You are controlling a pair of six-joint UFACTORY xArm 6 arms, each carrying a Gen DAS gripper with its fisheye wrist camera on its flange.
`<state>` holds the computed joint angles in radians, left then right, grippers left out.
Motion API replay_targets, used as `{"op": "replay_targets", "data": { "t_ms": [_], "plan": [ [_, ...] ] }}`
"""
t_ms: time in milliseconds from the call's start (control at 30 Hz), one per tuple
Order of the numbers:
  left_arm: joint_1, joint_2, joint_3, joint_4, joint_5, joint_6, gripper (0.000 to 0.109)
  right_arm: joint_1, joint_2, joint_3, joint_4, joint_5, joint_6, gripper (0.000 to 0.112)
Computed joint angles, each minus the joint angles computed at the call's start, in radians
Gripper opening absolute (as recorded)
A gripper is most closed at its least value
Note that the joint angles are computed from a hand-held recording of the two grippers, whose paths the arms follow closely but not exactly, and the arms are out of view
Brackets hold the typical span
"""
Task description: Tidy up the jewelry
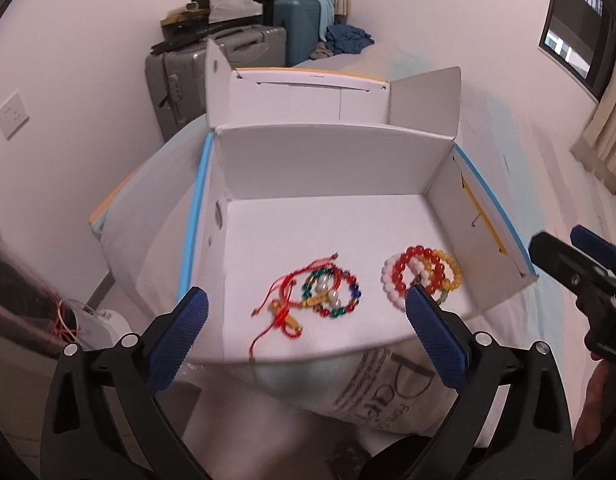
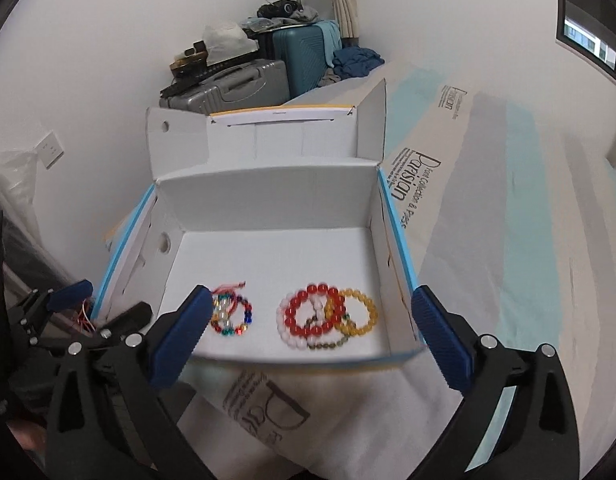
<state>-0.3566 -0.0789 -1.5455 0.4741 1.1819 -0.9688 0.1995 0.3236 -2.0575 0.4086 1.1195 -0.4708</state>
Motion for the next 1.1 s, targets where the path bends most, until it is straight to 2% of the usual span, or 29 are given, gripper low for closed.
{"op": "replay_targets", "data": {
  "t_ms": [233,467,600,733,1000,1100],
  "plan": [
    [-0.087,-0.103,0.121,0.066,0.009,-0.099,0.097,-0.024,-0.193,0.301,0.036,-0.086,-0.080,0.095],
    [-0.158,-0.144,0.160,0.132,0.058,-0.159,0.097,-0.038,-0.311,0.467,0.050,-0.144,-0.117,0.095],
    [-0.183,-0.144,0.164,0.156,0.075,-0.175,0.097,-0.039,-0.339,0.506,0.052,-0.155,-0.119,0.095],
    [-0.185,-0.152,0.182,0.151,0.045,-0.183,0.097,-0.041,-0.353,0.530,0.050,-0.165,-0.123,0.095],
    [-0.195,-0.135,0.170,0.165,0.075,-0.187,0.097,-0.044,-0.349,0.535,0.042,-0.171,-0.121,0.095],
    [-0.185,-0.136,0.179,0.146,0.060,-0.175,0.097,-0.042,-0.345,0.534,0.037,-0.171,-0.121,0.095]
  ]
}}
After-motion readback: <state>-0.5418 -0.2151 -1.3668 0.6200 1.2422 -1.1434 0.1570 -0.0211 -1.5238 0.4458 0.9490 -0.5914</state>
